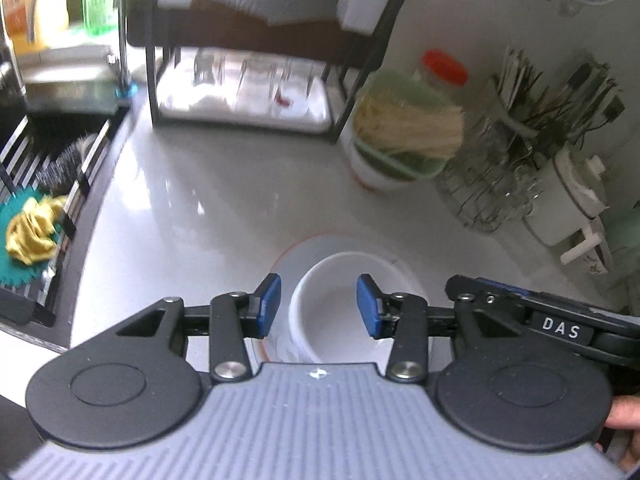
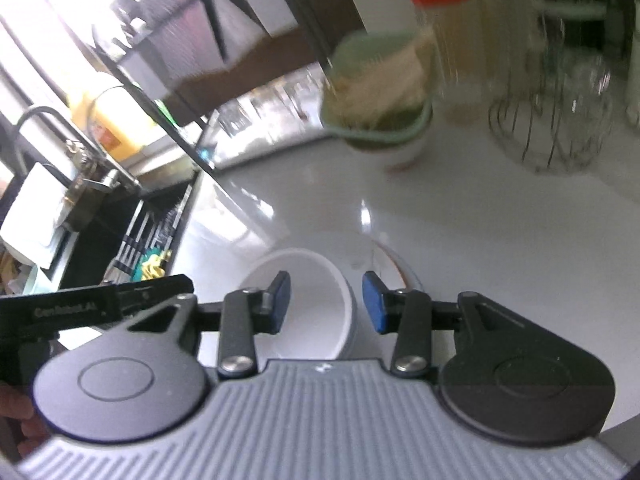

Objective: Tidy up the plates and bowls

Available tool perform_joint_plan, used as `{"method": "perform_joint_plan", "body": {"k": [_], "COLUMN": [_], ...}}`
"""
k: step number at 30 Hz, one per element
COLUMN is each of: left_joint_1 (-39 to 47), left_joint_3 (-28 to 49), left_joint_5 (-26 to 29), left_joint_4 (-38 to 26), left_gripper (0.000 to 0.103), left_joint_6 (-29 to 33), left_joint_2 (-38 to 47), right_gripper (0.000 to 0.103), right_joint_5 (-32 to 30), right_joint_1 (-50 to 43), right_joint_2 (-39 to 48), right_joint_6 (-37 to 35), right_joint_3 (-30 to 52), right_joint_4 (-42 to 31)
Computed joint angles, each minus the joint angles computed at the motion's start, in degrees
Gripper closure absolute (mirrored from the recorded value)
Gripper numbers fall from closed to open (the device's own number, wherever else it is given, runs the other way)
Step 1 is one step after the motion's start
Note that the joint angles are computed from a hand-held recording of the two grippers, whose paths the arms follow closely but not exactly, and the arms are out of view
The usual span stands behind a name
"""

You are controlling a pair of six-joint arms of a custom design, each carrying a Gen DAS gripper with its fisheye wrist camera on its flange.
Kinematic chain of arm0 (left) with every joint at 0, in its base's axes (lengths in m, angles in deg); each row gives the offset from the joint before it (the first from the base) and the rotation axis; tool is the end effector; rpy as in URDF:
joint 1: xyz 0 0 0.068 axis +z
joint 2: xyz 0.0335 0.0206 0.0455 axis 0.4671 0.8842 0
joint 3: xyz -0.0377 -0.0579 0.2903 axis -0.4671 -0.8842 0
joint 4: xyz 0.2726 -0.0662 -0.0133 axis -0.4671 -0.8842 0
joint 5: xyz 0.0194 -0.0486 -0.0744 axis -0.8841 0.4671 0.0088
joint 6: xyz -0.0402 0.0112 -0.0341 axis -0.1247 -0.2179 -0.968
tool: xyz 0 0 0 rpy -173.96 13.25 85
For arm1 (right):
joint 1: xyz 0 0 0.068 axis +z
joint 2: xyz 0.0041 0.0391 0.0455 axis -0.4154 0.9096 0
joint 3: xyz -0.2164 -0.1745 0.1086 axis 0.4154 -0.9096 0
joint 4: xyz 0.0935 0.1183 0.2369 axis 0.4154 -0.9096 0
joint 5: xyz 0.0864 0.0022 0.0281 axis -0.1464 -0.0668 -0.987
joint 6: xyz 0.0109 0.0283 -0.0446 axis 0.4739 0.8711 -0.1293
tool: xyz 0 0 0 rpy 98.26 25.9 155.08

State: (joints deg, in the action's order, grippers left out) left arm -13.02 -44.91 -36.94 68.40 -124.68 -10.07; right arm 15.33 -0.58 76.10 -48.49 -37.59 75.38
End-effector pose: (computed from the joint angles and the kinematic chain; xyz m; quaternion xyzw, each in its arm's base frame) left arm 0.1881 -0.1448 0.1424 -0.1848 0.9237 -0.0874 0.3240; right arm 0.2652 0.1319 0.1039 -0.1789 0.9011 0.2676 0.2904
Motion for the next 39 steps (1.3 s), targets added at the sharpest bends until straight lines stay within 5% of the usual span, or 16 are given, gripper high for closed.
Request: {"method": "perform_joint_plan", "body": {"k": [8,11,15,20,27,39], "left_joint_1": [-12.0,-16.5,-22.9,-30.7,-38.6,-47.9], "left_joint_3": [6.6,9.6,13.7,19.3,26.0,33.4], "left_joint_5": [-12.9,-16.6,-21.6,-26.4,-28.5,-26.1], "left_joint_4": [-14.5,-19.1,-26.3,-36.0,-47.4,-59.4], "left_gripper": [0.054,0.043,0.028,0.010,0.004,0.004], "left_joint_6": [-7.9,-10.2,-16.1,-25.5,-39.1,-56.2], "left_joint_2": [-8.0,-7.7,-5.3,-0.6,6.3,16.6], "right_gripper": [0.060,0.059,0.028,0.022,0.013,0.013], "right_joint_5": [-2.4,-3.6,-4.5,-6.9,-13.0,-26.5], "right_joint_1": [-4.9,-7.1,-10.5,-15.4,-23.3,-41.4], "right_joint_2": [-18.5,-24.9,-33.4,-41.9,-54.4,-67.7], "right_joint_6": [-3.6,-4.0,-5.1,-8.5,-12.9,-26.9], "right_joint_3": [-8.3,-10.9,-14.4,-17.8,-21.6,-24.3], "right_joint_4": [-1.7,-2.7,-4.2,-7.7,-16.5,-37.2]}}
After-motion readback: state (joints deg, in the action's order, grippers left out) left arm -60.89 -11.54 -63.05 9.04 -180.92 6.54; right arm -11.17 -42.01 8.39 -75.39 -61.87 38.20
